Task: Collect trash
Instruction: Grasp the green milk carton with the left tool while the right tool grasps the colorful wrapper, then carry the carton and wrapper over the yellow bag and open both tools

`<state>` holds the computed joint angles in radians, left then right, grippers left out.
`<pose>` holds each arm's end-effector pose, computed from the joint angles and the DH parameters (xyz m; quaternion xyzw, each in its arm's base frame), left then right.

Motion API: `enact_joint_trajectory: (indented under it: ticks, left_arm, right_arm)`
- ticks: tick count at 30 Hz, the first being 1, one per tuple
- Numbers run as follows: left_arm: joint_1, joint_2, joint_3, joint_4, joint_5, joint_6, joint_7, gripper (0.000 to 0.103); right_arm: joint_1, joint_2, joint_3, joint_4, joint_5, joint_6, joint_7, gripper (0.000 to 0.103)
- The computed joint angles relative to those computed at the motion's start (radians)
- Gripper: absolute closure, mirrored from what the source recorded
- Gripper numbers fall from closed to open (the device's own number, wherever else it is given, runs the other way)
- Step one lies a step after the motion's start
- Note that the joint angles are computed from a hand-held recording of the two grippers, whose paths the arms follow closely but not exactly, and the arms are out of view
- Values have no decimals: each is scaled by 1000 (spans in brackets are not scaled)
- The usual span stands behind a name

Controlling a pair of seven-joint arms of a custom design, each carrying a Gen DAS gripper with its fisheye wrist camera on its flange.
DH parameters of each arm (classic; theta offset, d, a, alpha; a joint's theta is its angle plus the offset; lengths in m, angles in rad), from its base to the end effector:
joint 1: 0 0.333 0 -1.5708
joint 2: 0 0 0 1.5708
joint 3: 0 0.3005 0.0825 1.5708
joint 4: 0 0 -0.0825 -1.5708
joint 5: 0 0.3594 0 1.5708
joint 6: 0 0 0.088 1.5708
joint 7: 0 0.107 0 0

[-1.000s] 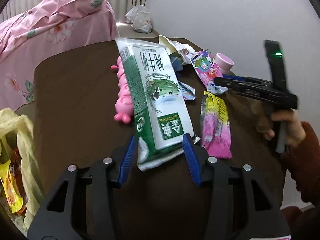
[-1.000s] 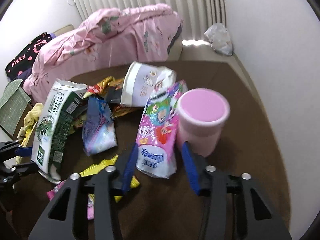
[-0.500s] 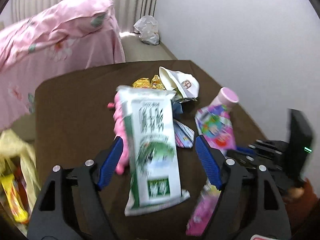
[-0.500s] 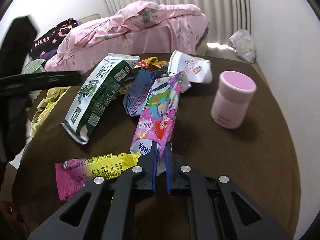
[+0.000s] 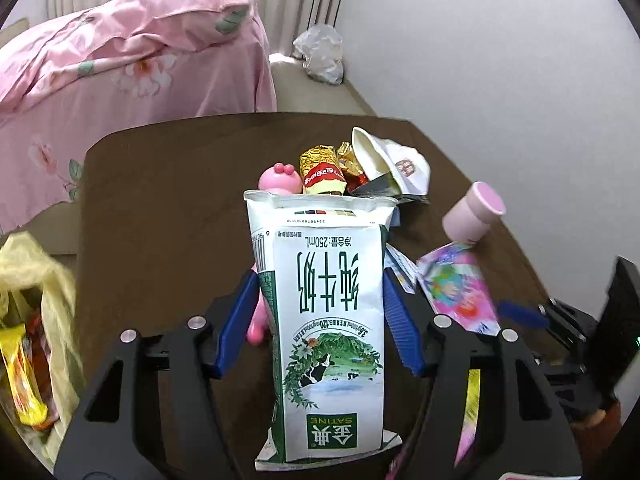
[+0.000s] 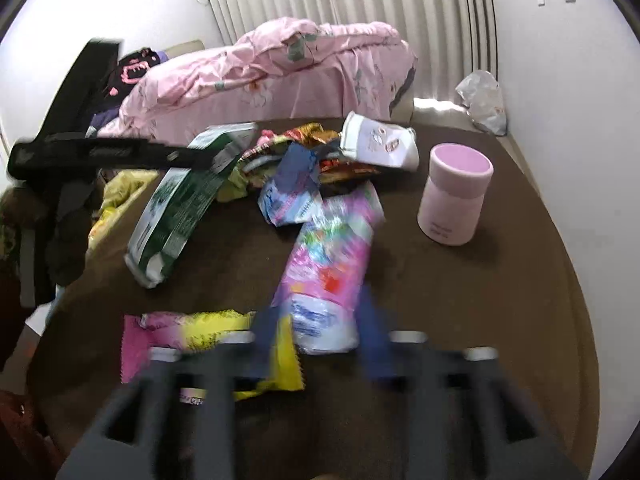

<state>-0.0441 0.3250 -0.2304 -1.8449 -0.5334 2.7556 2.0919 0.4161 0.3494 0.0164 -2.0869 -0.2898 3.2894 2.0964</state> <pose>0.6309 -0.1418 0.4151 -0.5493 0.7635 -0.3258 0.0956 0.5431 0.2823 0.3603 -0.7082 0.5737 -0.1592 0.3794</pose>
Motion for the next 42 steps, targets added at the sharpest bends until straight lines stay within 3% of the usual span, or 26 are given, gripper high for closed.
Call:
enact_joint_trajectory:
  ticks: [3,6,7,10,12,15,17,19,21,22,26,34,38,42]
  left_arm:
    - [68,-89,-62,-105,-187,40,150,46]
    - [76,-166,-69,-190,-358,87,294,46]
    - [71,-190,-66,-216,-404,105,331,46]
    - [50,-241,-40,-262,-500,118,400,46]
    - [31,-265,-19,-282,-551,122,432,46]
    - [-4,-292,11,-306,-614,139,486,47]
    - [-23,-307,28,-319,-651,151,519,47]
    - [-37,-322,42,-332,-697,153,558,47]
    - [-48,-334,52,-343,-729,153,585,47]
    - [-52,-339,58,-347,-737,151,590,47]
    - [-59,-363,79,-360,-798,135,628,47]
    - [-58,-428,112,-398,-925,135,732,47]
    - [-56,-472,127,-423,-991,149,795,47]
    - [-46,-507,139,-429,-1056,176,869,47]
  right_arm:
    - [74,2,-76,16,8,-33,19,53]
    - [157,6,-163,31,-9,-65,64,53]
    - [156,8,-164,34,-13,-67,80,53]
    - [18,24,-27,47,6,-50,75,53]
    - [-47,49,33,81,21,-57,69,53]
    - [-166,99,154,161,53,-126,33,58]
    - [-187,120,184,205,73,-195,0,65]
    - [-213,132,222,219,102,-210,-50,81]
    - [-197,122,214,213,110,-211,-74,95]
    - [-190,113,210,203,112,-203,-85,97]
    - [-114,51,140,154,79,-162,-92,99]
    - [145,-56,-125,120,-113,-127,87,99]
    - [309,-72,-283,166,-312,-164,255,99]
    - [334,-75,-281,226,-428,-195,326,99]
